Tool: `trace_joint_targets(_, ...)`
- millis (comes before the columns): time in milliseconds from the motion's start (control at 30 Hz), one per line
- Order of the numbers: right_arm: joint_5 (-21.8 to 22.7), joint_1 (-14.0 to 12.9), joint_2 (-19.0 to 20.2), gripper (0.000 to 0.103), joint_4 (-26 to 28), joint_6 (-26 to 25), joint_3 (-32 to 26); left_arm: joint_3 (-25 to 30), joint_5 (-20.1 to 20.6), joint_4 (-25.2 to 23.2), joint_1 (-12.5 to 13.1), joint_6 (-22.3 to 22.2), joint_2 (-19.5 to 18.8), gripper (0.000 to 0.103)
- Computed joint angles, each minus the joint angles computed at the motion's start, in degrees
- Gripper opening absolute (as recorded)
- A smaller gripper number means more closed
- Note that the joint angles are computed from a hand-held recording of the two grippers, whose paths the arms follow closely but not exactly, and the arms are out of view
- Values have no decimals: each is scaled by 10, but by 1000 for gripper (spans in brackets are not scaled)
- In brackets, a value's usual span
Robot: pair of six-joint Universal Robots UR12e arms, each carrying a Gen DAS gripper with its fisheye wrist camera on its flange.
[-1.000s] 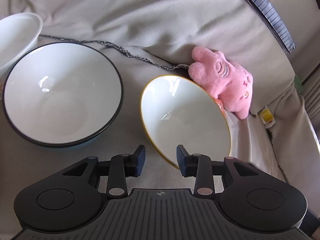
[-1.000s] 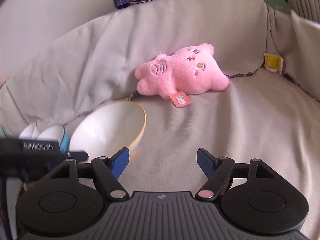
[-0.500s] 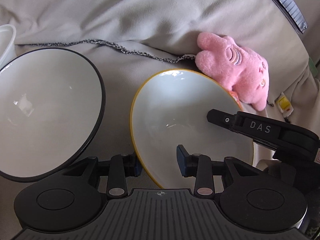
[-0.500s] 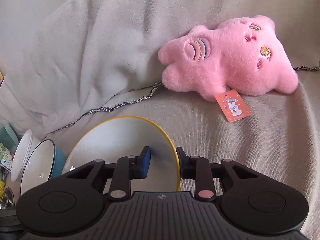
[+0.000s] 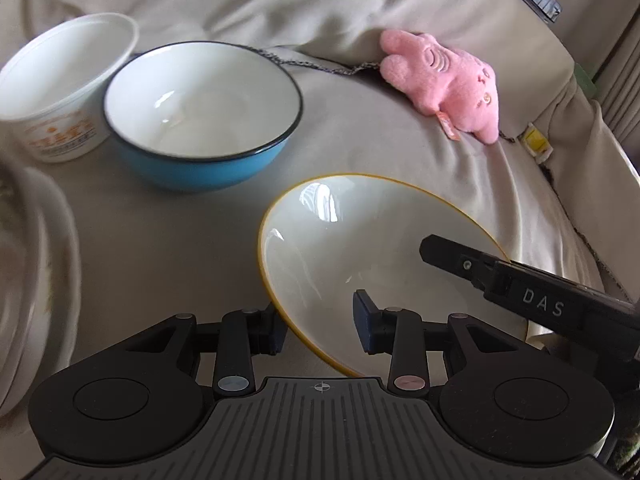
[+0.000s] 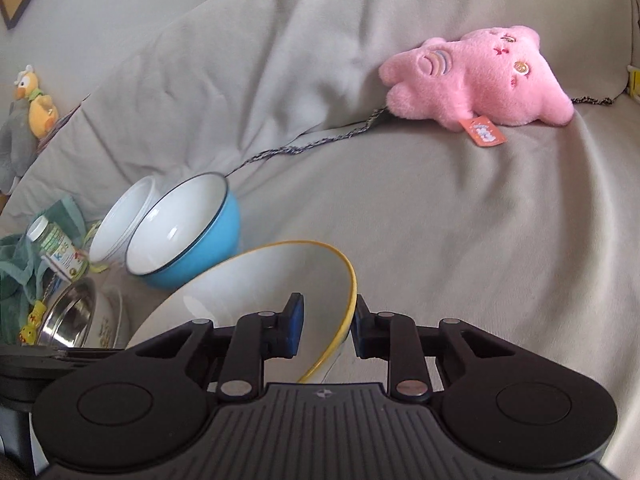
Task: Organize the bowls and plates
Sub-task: 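Grasp the yellow-rimmed bowl with the right tool and carry toward stack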
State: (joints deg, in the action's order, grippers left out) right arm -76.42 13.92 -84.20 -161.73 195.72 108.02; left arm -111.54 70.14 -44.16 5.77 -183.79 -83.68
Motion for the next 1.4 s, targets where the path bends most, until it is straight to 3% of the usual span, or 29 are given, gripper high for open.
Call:
trace_joint_targets(100, -29, 24, -10, 25, -24, -16, 24, -20, 5, -4, 10, 0, 18, 37)
trace_joint_targets(200, -48, 36, -11, 25, -56, -33, 41, -37, -25, -2, 27, -16, 27, 35)
trace_joint_targets(400, 14, 14, -17, 25, -58, -6, 58, -42, -9, -4, 23, -38, 28, 28)
trace_joint_targets(533, 18, 13, -16, 25, -43, -8, 62, -40, 41, 16, 3, -22, 30, 27)
trace_joint_targets(733, 29, 8, -16, 25, -50, -7, 66, -37, 44, 12, 3, 4, 38, 31)
trace_joint_targets(833, 29, 8, -18, 25, -51, -4, 68, -38, 22, 4, 17, 8, 51, 31)
trace_joint_targets(900, 30, 8, -20, 25, -43, -3, 66, -39, -16, -4, 39, 2, 63, 31)
trace_joint_targets(967, 32, 7, -25, 25, -44, -3, 64, -46, -61, 11, 69, -22, 76, 31)
trace_joint_targets(1033, 35, 4, -34, 28, -56, -4, 63, -52, -80, 46, 97, -66, 81, 31)
trace_joint_targets(1167, 6, 7, -43, 28, -51, -18, 39, -14, -27, 33, 110, -59, 52, 31)
trace_joint_targets(1333, 39, -2, -21, 28, 11, -11, -27, 40, -55, 14, 116, -99, -8, 31)
trace_joint_targets(1400, 59, -4, -5, 28, 46, -4, -56, 72, -14, -17, 99, -98, -38, 31)
